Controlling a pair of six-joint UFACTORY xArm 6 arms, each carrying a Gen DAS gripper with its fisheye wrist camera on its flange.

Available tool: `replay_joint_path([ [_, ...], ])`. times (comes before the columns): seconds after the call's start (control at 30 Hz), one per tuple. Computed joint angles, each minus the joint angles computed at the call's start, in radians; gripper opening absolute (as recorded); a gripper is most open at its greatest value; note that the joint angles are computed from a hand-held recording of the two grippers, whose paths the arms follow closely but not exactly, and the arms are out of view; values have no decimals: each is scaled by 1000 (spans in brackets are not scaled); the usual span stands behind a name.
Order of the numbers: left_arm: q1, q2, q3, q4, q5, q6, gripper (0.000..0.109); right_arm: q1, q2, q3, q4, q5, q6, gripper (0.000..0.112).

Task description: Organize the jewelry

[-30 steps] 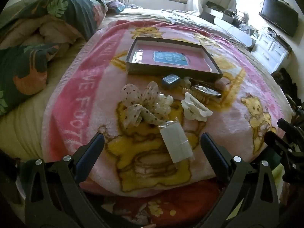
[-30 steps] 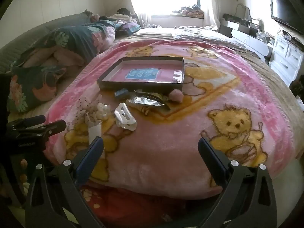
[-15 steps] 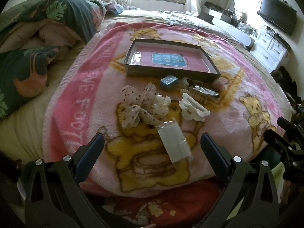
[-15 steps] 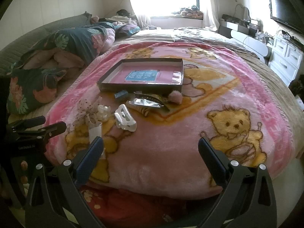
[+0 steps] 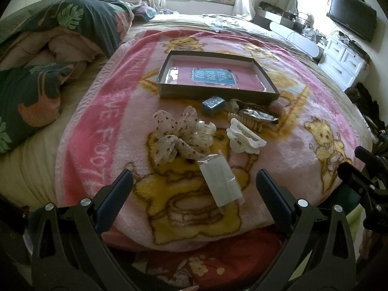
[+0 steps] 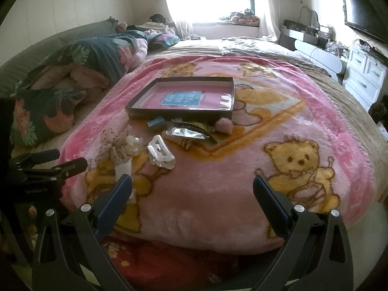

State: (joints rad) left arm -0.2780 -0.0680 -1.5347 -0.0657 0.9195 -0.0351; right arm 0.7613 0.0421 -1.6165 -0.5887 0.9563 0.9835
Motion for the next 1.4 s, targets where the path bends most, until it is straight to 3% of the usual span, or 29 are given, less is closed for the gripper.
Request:
replay_joint_path([
  [1.13,-22,0,10,12,-14,-5,94,2,-14,4,-14,2,17,99],
  [1.4,-43,25,-11,-10,5,18,94,-26,-62,70,-38,-21,59,99],
])
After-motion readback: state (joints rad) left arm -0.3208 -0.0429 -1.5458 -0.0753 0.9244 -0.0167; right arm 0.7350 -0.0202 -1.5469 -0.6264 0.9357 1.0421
